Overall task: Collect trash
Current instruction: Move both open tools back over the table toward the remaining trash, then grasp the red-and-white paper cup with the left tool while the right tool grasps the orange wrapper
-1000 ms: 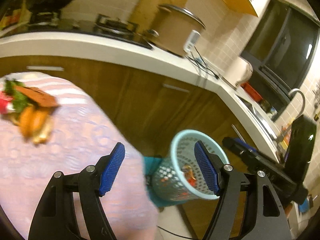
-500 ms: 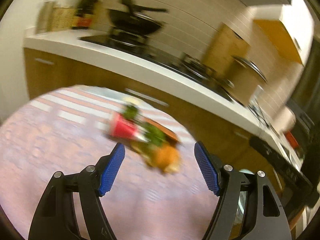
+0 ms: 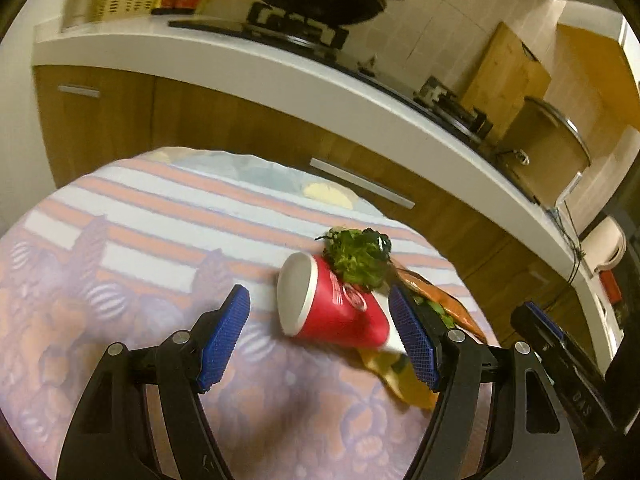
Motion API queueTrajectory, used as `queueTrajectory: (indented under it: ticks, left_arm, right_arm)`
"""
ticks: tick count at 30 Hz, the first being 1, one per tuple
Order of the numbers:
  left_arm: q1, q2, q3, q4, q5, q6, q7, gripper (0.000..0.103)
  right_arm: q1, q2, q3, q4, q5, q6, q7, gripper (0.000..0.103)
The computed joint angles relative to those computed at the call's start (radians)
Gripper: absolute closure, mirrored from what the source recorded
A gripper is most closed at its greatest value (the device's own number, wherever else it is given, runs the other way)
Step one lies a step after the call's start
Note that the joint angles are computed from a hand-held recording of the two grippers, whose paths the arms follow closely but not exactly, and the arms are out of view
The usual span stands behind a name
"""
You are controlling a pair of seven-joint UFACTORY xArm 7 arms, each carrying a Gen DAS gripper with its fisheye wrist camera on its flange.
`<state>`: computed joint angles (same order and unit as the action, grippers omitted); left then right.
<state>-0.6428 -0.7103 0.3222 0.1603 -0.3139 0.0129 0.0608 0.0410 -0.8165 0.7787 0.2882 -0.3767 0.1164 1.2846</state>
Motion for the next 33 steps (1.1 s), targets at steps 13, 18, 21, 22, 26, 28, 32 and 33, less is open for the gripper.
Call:
queueTrajectory:
  ticks: [13, 18, 21, 22, 26, 28, 32, 33]
  left_arm:
    - [-0.084, -0.172, 0.068, -0.07, -0.044, 0.116, 0.13, 0.059]
    - [0.013, -0.368, -0.022, -0.145, -0.073, 0.301, 0.136, 0.059]
    - [0.101, -0.459, -0.123, -0.177, -0.068, 0.376, 0.101, 0.051]
    - [0.15, -0.485, -0.182, -0.187, -0.055, 0.385, 0.06, 0.042]
    - [0.203, -0.414, -0.236, -0.168, 0.006, 0.294, 0.015, 0.025]
    - [0.195, -0.312, -0.22, -0.136, 0.025, 0.242, 0.023, 0.025]
    - [0.052, -0.148, -0.022, -0.074, -0.009, 0.168, 0.146, 0.011]
    - [0.008, -0.121, 0.029, -0.057, -0.036, 0.168, 0.173, 0.011]
  right_arm:
    - [-0.074, 0.03, 0.042, -0.071, 0.057, -0.141, 0.006, 0.062]
    - [-0.059, 0.005, 0.042, -0.085, 0.076, -0.138, 0.003, 0.062]
    - [-0.056, 0.001, 0.042, -0.087, 0.08, -0.14, -0.003, 0.062]
    - [-0.056, -0.002, 0.042, -0.088, 0.081, -0.141, -0.003, 0.062]
    - [-0.059, 0.006, 0.043, -0.083, 0.082, -0.144, -0.014, 0.062]
    - [-0.056, 0.008, 0.042, -0.084, 0.084, -0.147, -0.018, 0.062]
    - [-0.057, 0.025, 0.034, -0.084, 0.089, -0.162, -0.032, 0.061]
    - [-0.057, 0.032, 0.032, -0.083, 0.091, -0.166, -0.036, 0.061]
